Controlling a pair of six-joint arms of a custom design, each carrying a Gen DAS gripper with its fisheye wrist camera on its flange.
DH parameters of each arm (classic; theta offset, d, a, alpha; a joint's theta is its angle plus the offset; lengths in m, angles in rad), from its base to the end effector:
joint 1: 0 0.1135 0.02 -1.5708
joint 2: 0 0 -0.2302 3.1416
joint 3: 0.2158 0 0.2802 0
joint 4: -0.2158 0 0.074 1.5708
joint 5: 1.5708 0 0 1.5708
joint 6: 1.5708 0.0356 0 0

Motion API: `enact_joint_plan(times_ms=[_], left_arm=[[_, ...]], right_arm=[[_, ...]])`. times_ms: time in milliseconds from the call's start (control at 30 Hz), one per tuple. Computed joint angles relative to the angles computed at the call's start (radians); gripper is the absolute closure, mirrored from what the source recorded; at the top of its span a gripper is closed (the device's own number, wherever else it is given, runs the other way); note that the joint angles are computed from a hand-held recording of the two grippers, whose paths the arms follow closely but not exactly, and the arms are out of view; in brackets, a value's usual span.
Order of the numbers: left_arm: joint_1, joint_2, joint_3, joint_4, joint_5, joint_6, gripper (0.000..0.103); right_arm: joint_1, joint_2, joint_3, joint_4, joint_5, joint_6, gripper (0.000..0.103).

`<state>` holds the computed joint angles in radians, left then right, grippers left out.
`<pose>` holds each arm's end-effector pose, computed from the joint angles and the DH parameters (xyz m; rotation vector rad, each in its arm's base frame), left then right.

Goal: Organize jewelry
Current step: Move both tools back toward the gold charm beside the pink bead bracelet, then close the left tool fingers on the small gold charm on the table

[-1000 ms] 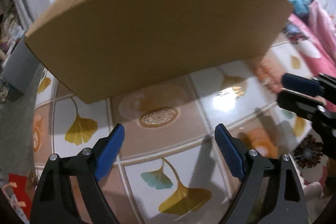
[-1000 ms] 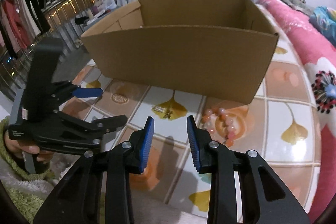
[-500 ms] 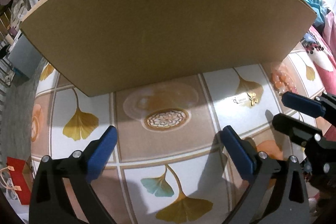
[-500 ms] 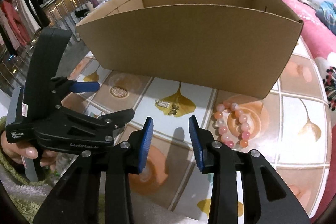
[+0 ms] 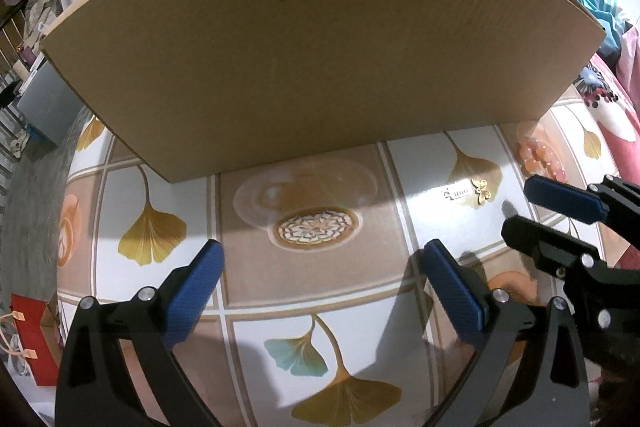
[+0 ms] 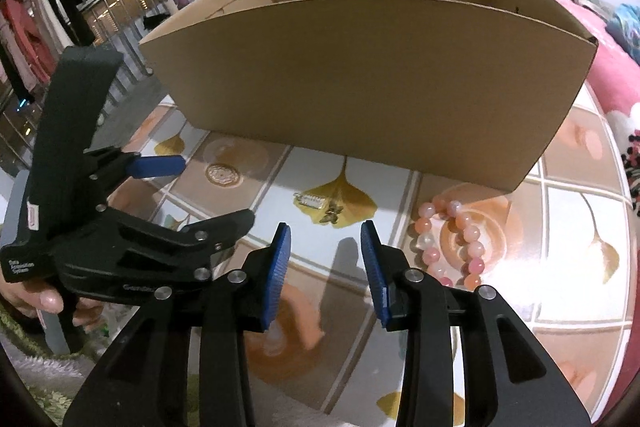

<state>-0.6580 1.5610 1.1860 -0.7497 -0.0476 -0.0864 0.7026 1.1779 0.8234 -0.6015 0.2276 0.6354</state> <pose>0.2714 -0.2076 0.2004 0.7484 2.5988 -0.1631 0.2128 0.1697 0.1986 0.0067 2.5116 0.2692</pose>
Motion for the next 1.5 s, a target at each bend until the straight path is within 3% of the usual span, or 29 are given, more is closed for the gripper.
enact_joint_plan(times_ms=[533,700,967,1233,1500], left_arm=[[0.001,-0.012,-0.016,0.007,0.002,0.007,0.005],[0.001,-0.008,-0.012,0.008,0.006,0.016,0.005],[0.003,0.008,0.005,0.011,0.013,0.031,0.005],[0.009,0.004,0.009,0.006,0.020,0.045,0.005],[0.003,-0.006,-0.006,0.013,0.017,0.041,0.005]], right_arm=[[-0.065,-0.052,-0.040,-0.022,-0.002,0.004,0.064],[-0.016,-0.011,-0.005,-0.010,0.033,-0.084,0.065],[-0.030,0.060,0.039,0.029,0.028,-0.282,0.079],[-0.080,0.119,0.067,0.033,-0.074,-0.477,0.085],[-0.109,0.123,0.088,0.003,-0.143,-0.549,0.091]])
